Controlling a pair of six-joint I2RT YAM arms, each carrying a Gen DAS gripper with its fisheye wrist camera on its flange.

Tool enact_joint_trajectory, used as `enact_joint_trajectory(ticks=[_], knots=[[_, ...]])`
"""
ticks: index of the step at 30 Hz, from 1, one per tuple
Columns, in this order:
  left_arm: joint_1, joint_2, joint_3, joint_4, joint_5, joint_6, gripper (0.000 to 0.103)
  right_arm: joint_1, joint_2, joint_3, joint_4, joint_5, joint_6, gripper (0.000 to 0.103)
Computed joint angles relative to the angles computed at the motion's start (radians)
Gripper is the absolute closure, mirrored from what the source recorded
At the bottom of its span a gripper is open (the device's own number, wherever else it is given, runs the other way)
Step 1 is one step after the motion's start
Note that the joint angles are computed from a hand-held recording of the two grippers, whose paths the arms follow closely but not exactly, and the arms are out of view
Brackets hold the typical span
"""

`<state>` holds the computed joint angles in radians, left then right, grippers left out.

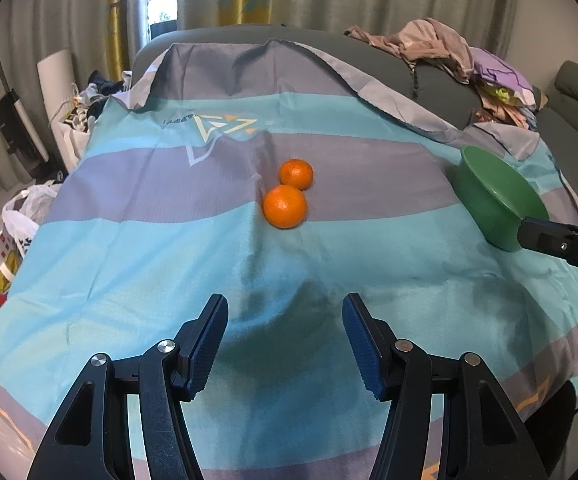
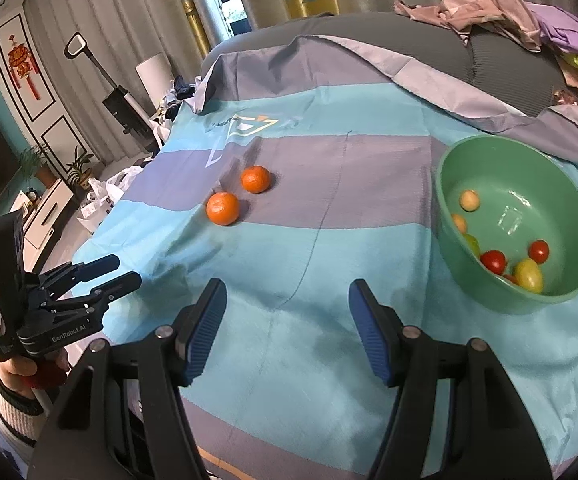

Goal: Organize fruits
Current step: 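Move both open tools back toward the two remaining oranges, then grasp an orange with the left tool while the right tool grasps the other orange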

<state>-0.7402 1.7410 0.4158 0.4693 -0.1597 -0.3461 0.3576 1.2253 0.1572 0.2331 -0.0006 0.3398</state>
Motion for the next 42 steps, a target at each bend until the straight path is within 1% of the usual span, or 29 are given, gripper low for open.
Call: enact_joint_trajectory(ticks=[5, 9, 18, 20, 23, 29, 33, 35, 37, 40, 42], knots=[[0.024, 0.02, 0.008, 0.017, 0.024, 0.012, 0.044, 0.011, 0.076, 0.033, 0.038, -0.005, -0.001, 0.039], [0.044, 0.038, 0.008, 0.051, 0.046, 0.028, 0.044, 0.016, 0.157, 0.066, 0.074, -0.013, -0.007, 0.039], [0.122, 0.125, 0.076, 0.085, 0.156, 0.072, 0.044, -0.01, 0.348, 0.151, 0.156, -0.074, -0.021, 0.039], [0.133, 0.149, 0.104, 0.088, 0.18, 0.085, 0.044, -0.026, 0.385, 0.175, 0.165, -0.095, -0.024, 0.039], [0.145, 0.201, 0.178, 0.062, 0.197, 0.115, 0.044, -0.055, 0.437, 0.21, 0.18, -0.129, -0.025, 0.039], [0.172, 0.327, 0.371, -0.028, 0.226, 0.197, 0.044, -0.085, 0.509, 0.259, 0.199, -0.168, -0.039, 0.039], [0.173, 0.404, 0.482, -0.094, 0.22, 0.234, 0.047, -0.109, 0.57, 0.305, 0.202, -0.191, -0.053, 0.039], [0.166, 0.428, 0.521, -0.13, 0.216, 0.255, 0.052, -0.118, 0.601, 0.33, 0.204, -0.205, -0.059, 0.039], [0.148, 0.453, 0.556, -0.148, 0.152, 0.285, 0.052, -0.126, 0.624, 0.348, 0.205, -0.215, -0.068, 0.039], [0.143, 0.474, 0.587, -0.163, 0.128, 0.309, 0.053, -0.13, 0.673, 0.393, 0.197, -0.228, -0.076, 0.039], [0.133, 0.493, 0.607, -0.171, 0.091, 0.337, 0.058, -0.132, 0.704, 0.421, 0.191, -0.233, -0.081, 0.039]])
